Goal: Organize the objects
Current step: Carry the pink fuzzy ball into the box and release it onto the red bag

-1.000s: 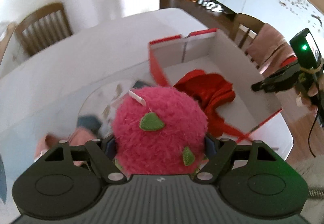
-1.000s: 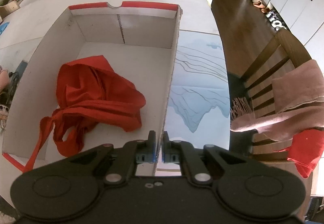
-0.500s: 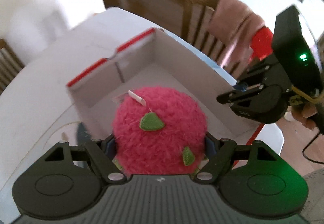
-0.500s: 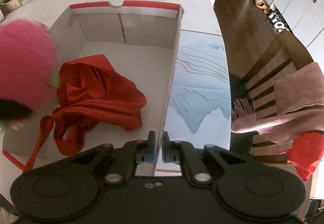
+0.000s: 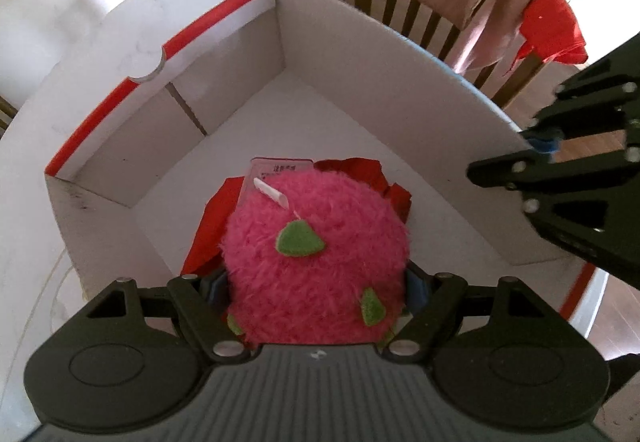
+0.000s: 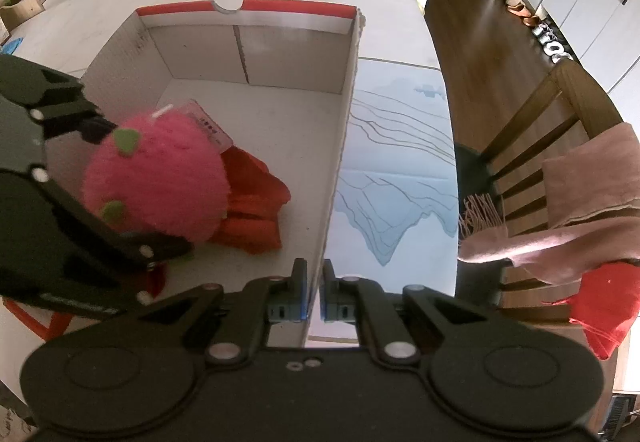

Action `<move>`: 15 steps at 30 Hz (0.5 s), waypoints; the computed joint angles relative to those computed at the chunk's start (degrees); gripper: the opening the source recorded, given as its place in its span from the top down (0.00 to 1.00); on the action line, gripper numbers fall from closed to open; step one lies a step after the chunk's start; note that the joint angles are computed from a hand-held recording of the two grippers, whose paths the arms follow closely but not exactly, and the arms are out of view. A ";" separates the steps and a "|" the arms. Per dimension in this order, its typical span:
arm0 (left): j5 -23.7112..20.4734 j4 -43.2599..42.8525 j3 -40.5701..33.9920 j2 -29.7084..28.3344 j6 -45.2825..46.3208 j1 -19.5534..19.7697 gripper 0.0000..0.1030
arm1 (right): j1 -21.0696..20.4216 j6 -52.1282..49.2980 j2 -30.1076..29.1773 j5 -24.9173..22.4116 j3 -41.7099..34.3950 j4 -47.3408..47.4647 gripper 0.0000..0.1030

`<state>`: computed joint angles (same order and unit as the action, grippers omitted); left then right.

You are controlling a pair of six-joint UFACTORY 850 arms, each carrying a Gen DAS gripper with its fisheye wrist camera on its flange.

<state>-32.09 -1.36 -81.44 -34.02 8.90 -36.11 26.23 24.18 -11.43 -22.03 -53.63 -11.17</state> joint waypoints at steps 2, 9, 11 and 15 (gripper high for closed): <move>0.16 1.21 -0.37 -0.57 -1.19 -0.10 0.22 | -0.03 -0.22 0.00 -0.01 -0.01 0.27 0.95; -0.15 3.22 -3.36 -3.34 -4.32 0.10 0.19 | -0.04 -0.53 -0.32 -0.41 -0.39 0.47 0.95; 0.01 2.99 -3.83 -3.79 -4.23 0.17 0.15 | -0.03 -0.51 -0.34 -0.45 -0.42 0.47 0.95; 0.44 1.88 -3.56 -3.63 -3.33 0.31 0.14 | -0.08 -0.89 -0.39 -0.52 -0.47 0.82 0.95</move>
